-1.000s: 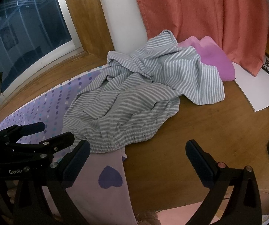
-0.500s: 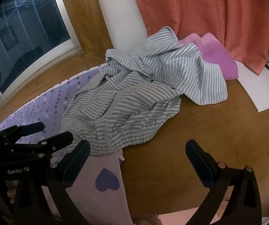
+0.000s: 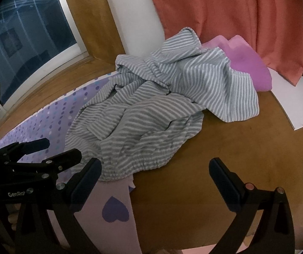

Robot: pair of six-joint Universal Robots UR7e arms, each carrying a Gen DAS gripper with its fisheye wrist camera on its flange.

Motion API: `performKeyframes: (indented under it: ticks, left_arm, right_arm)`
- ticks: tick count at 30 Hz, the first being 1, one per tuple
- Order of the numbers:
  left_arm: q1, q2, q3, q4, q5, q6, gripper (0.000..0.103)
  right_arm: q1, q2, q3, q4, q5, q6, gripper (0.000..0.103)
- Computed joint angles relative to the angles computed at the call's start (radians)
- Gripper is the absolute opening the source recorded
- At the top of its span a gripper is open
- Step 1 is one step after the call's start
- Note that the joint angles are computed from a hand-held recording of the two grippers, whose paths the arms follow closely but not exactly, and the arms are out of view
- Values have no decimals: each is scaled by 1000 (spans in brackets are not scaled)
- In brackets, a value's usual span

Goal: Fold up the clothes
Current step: 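Grasp the grey striped garment with the left gripper while the right gripper grasps it too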

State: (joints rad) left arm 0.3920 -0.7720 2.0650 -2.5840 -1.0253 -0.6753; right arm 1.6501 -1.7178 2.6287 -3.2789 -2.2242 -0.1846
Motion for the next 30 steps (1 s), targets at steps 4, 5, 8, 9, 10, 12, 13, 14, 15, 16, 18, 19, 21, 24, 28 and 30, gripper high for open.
performKeyframes:
  ticks: [4, 5, 8, 9, 10, 12, 13, 14, 15, 16, 18, 19, 21, 24, 28, 30]
  left_arm:
    - [12, 17, -14, -15, -17, 32, 99]
    - [13, 22, -18, -15, -15, 40, 98]
    - [17, 40, -29, -21, -14, 72, 98]
    - [19, 46, -33, -25, -19, 83, 98]
    - [21, 51, -36, -30, -24, 94, 98]
    - [23, 66, -45, -35, -26, 116, 98]
    - [23, 75, -50, -38, -23, 129, 98]
    - [24, 84, -56, -43, -20, 143, 98]
    - [23, 93, -61, -48, -16, 160, 98]
    - [23, 102, -66, -55, -14, 179, 98]
    - [21, 122, -77, -68, -6, 217, 98]
    - [19, 132, -82, -72, 1, 235, 98]
    - [19, 149, -92, -83, 8, 261, 98]
    - [30, 168, -103, -107, -2, 282, 99]
    - [57, 185, -121, -113, -18, 267, 99]
    - [72, 191, -124, -113, -29, 246, 99]
  right_arm:
    - [-25, 4, -15, -19, 12, -38, 103]
    - [-33, 11, -20, -34, 11, -54, 103]
    - [-62, 36, -40, -74, 2, -95, 103]
    - [-73, 40, -45, -81, 8, -107, 103]
    - [-84, 44, -51, -82, 15, -116, 103]
    - [-102, 54, -65, -82, 25, -134, 103]
    - [-107, 66, -76, -91, 25, -153, 103]
    - [-112, 80, -88, -103, 24, -176, 103]
    - [-117, 94, -100, -114, 23, -199, 103]
    - [-122, 107, -112, -125, 23, -221, 103]
    - [-131, 134, -137, -147, 21, -266, 103]
    - [-137, 146, -151, -151, 24, -282, 103]
    - [-149, 170, -180, -154, 30, -310, 103]
    - [-166, 206, -224, -155, 38, -350, 103]
    - [-185, 266, -276, -173, 46, -428, 103]
    - [-197, 288, -295, -173, 43, -430, 103]
